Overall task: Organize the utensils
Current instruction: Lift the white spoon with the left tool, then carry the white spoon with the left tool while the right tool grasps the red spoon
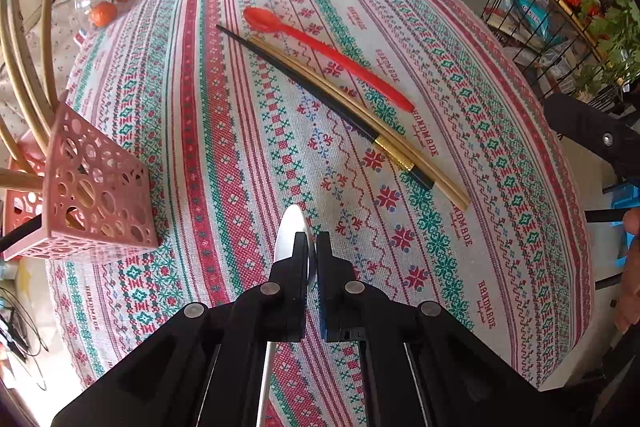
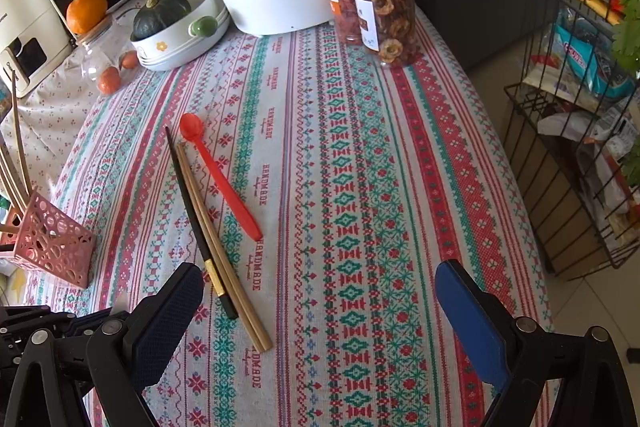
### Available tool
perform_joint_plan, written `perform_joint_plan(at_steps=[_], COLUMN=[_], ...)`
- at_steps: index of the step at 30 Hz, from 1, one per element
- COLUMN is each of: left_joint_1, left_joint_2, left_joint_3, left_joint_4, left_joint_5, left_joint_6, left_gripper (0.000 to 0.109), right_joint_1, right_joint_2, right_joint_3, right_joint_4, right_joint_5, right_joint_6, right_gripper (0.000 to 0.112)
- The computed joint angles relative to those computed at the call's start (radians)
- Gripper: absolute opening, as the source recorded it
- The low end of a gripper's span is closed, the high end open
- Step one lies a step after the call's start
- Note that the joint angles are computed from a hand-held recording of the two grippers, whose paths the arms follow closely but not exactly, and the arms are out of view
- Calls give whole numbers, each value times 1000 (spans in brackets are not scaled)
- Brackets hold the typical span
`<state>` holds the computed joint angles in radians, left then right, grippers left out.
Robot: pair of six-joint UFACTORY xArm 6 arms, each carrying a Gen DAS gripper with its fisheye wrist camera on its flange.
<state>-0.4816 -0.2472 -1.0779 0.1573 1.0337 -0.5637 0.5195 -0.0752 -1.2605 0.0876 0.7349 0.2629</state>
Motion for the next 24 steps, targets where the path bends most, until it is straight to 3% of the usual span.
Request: perform_joint_plan(at_steps=[8,13,20,24], left_joint_1=[-53,-102,-93,-63], left_joint_2=[-223,-380,-570,-639], left_joint_3=[152,258,362,395], left_joint_4=[173,318,401,373], left_joint_5=[-209,-284,-344,-412], left_joint_6=[-59,-150,-202,-175], left_gripper=[3,3,3,3], right_joint_1=[14,25,45,60], right_joint_2=[12,18,53,79], right_joint_3=[-14,-16,-64,-106], right_joint_4=[1,-10,-11,1], right_joint_5=[9,18,21,37], right_joint_6=[5,-19,-14,-29], right_gripper=[97,97,97,97])
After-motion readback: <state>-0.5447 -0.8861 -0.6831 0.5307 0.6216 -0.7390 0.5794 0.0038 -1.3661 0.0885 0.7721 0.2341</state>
